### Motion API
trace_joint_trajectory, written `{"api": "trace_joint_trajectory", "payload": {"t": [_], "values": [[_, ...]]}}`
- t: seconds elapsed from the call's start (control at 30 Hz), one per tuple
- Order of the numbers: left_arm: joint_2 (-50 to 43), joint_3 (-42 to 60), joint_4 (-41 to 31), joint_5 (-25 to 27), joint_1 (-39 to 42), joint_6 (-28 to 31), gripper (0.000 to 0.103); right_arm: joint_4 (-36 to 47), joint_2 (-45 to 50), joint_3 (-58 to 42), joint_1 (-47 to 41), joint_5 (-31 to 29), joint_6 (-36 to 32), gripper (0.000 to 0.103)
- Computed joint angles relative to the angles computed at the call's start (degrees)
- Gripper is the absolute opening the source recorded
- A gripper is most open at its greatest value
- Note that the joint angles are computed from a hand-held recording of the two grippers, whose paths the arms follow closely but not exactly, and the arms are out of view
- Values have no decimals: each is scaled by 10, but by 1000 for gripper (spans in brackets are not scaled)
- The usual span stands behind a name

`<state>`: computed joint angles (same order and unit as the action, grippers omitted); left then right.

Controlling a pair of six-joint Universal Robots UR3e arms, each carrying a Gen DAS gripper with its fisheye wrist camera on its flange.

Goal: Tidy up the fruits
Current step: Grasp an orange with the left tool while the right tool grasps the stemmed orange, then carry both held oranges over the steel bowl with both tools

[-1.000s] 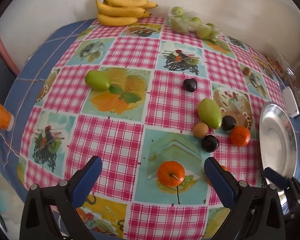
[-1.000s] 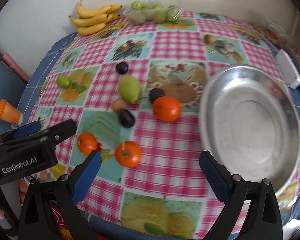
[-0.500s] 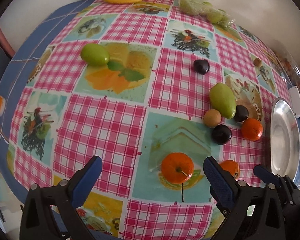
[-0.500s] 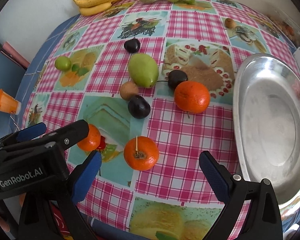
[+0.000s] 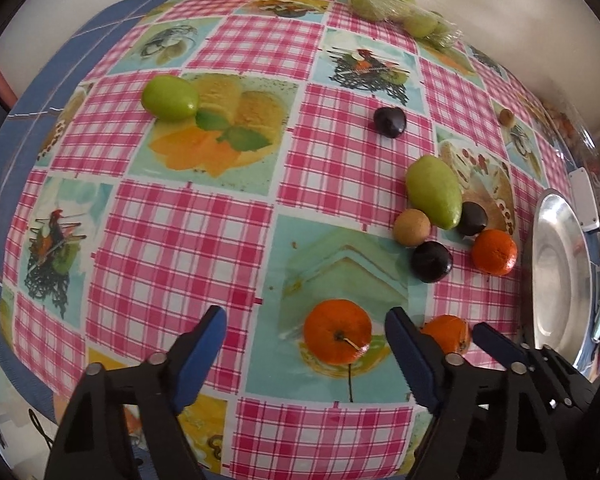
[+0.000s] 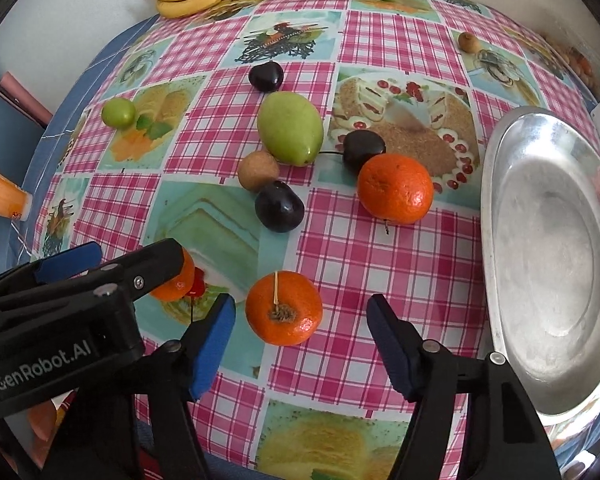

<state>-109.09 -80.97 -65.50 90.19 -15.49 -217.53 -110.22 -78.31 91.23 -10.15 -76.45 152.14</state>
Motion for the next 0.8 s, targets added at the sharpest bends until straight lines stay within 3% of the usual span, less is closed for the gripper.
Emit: {"api": "trace_joint_trajectory", "payload": {"t": [0.17,0.33,0.8], "values": [[-8,3,6,-24,3,11,65,13,10,-9,-3,23,1,40],[-12,-3,18,-47,7,17,41,9,12,-13,4,18,7,40],[12,-10,34,-37,9,21,39,17,-10,-11,-19,25,24,39]]}}
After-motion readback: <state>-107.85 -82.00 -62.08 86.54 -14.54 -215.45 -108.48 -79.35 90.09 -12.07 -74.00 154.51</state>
